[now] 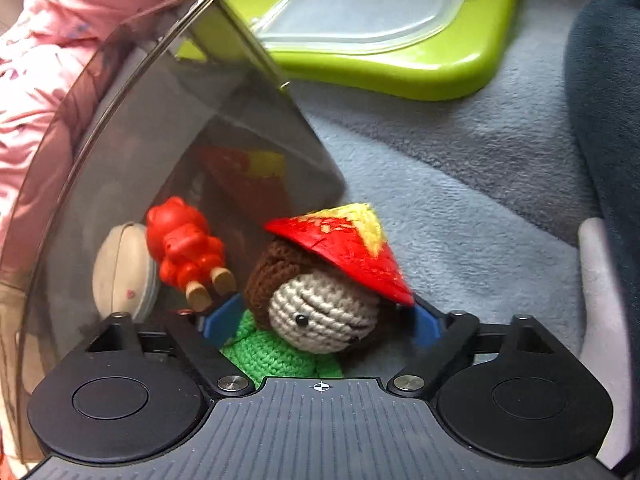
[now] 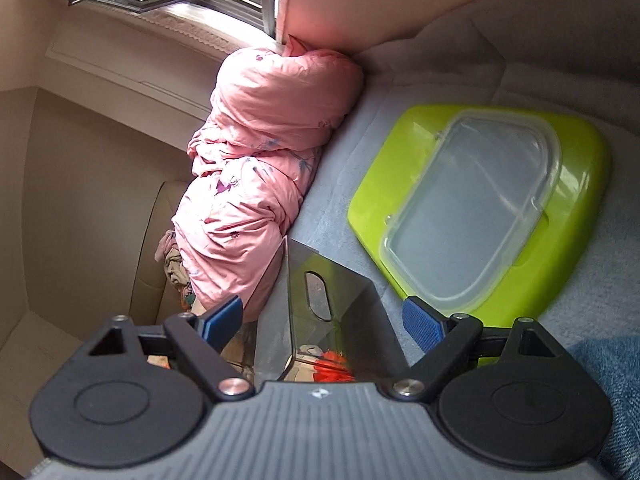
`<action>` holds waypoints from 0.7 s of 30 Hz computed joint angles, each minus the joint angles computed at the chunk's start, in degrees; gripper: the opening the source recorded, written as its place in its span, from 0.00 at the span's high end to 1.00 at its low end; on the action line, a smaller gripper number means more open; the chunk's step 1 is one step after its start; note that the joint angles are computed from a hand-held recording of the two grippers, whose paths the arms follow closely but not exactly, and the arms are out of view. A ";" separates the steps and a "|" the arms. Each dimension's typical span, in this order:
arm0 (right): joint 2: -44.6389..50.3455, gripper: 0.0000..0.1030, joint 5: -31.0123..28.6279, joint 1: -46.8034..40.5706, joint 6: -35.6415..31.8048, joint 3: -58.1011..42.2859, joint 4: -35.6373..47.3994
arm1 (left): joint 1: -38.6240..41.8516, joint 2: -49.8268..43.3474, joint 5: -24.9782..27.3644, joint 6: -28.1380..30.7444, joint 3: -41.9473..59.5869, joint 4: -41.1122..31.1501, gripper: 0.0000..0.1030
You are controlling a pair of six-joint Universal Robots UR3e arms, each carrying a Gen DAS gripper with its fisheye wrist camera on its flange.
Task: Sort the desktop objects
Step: 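Grasp the crocheted doll with the red hat with the left gripper, then carry the crocheted doll into the grey bin and open the left gripper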
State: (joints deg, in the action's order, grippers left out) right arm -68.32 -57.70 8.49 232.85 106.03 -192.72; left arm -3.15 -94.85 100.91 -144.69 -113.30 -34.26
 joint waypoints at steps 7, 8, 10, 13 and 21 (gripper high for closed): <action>0.37 0.13 -1.89 1.05 -0.21 -0.14 1.06 | 7.19 10.83 -7.87 0.58 -0.58 -10.57 0.31; 0.46 0.13 -2.57 1.44 -0.34 -0.35 1.92 | 8.76 12.59 -9.41 0.62 -0.29 -12.92 0.31; 0.19 0.14 -4.24 2.35 -1.04 -0.60 3.80 | 13.45 17.43 -14.02 0.53 1.22 -21.05 0.31; -0.85 0.13 -7.64 4.38 -3.41 -0.68 5.01 | 25.45 27.23 -24.21 2.77 8.51 -42.49 0.32; 1.31 0.11 -12.43 8.72 -6.85 -5.93 8.52 | 41.51 14.04 -46.23 -3.13 51.14 -70.85 0.29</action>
State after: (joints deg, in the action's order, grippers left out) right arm -67.01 -70.13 17.22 226.01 100.10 -184.21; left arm 38.36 -80.81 54.68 -147.82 -62.16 -105.11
